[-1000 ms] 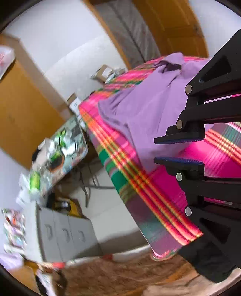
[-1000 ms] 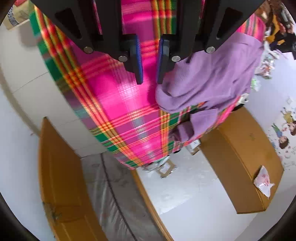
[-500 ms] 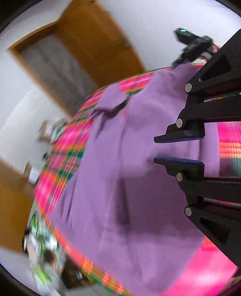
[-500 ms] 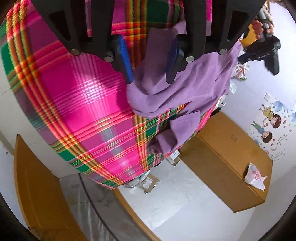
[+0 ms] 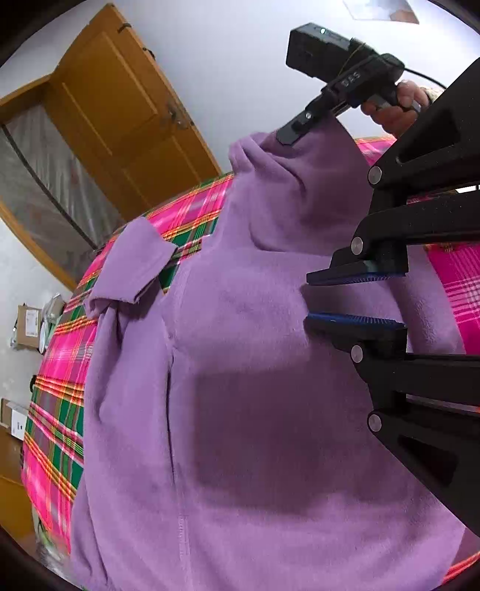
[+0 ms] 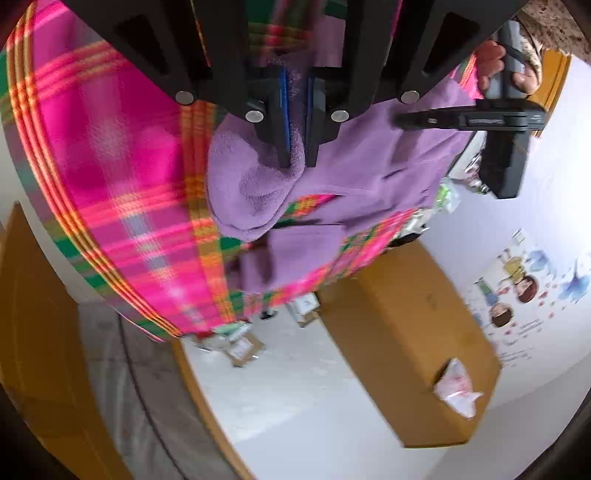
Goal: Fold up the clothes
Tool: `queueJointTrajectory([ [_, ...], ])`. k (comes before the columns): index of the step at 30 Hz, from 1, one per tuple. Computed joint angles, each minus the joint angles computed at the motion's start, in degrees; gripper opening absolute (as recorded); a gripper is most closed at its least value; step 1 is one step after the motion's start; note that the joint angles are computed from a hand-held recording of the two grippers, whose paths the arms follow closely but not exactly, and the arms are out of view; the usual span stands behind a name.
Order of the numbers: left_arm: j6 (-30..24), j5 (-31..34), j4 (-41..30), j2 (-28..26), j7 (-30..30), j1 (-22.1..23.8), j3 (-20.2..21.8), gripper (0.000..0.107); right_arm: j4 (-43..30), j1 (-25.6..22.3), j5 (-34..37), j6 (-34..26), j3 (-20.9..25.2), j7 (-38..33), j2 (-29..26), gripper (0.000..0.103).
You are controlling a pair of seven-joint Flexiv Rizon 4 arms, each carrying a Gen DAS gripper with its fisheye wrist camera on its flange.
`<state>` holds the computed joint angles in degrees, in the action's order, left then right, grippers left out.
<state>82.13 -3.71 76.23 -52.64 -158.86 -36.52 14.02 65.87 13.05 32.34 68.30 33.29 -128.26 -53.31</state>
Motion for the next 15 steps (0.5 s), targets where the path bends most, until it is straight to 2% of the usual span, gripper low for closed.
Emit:
queueJointTrajectory([
  [3,1.6,-0.5,1.1,0.0,0.0,0.5,-1.1,0.015,-0.4,0.3,0.0,-1.5,1.6,-2.6,-0.3,0.007],
  [7,4.0,-1.6,2.9,0.3,-0.9,-0.2,-0.1,0.015,-1.3,1.5,0.6,-4.4,2.6,-6.2,-0.5,0.007],
  [15,8.9,-5.6,8.1,1.4,-1.6,-2.5,2.2,0.015,-3.4,6.3,0.6,-11.1,-0.7,-6.4,-1.3,0.007],
])
